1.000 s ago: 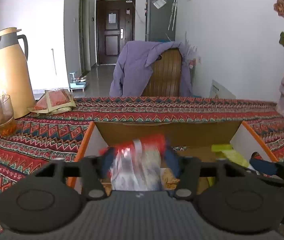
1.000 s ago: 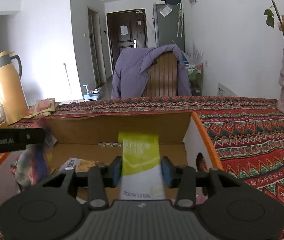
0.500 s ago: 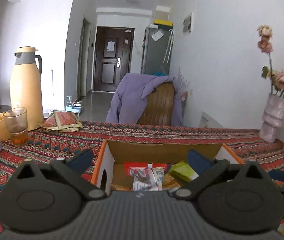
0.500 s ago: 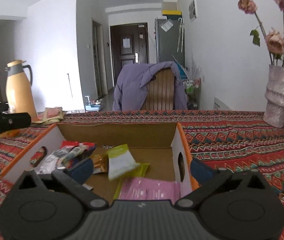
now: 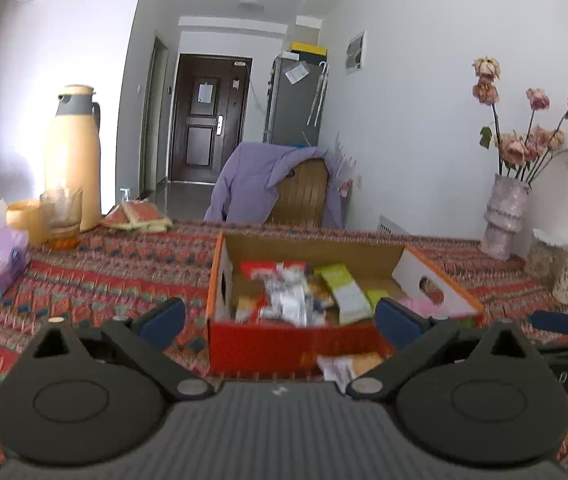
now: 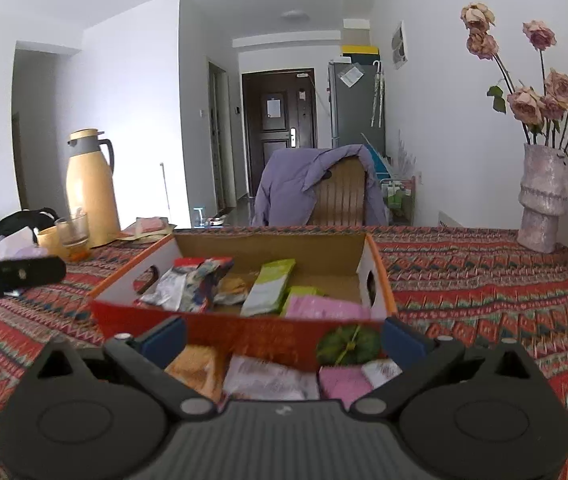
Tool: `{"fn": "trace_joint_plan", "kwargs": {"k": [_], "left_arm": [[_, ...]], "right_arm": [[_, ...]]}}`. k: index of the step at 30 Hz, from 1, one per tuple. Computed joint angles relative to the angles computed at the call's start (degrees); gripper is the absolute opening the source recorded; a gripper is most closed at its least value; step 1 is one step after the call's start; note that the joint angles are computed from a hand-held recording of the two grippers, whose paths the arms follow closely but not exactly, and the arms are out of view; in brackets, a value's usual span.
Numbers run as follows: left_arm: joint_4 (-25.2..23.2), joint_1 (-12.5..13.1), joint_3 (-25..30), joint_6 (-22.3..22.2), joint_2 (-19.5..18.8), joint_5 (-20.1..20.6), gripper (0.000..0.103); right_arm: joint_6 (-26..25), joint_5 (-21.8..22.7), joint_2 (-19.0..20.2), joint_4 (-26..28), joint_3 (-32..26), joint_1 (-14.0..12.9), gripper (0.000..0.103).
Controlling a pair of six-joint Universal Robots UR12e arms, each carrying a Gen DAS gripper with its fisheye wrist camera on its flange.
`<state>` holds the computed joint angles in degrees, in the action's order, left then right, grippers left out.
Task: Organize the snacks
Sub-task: 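Withdraw both grippers from the box toward the remaining pile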
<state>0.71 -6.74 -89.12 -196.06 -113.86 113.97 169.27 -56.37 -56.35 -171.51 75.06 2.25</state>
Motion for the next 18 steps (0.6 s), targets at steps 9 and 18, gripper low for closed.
{"fn": "trace_joint_plan", "kwargs": {"k": [9,18], "left_arm": [[1.6,-0.9,-6.6,-0.1,3.1,-0.6,0.103],[0.9,-1.1,-10.3,-0.7,5.0,-1.1,0.103]], "right_arm": [[-2.9,3.3,-3.5,0.0,7.3,-0.9,0.103],[-4.2,2.8,-5.6,-0.3,11.2,-0.7,0.103]]}}
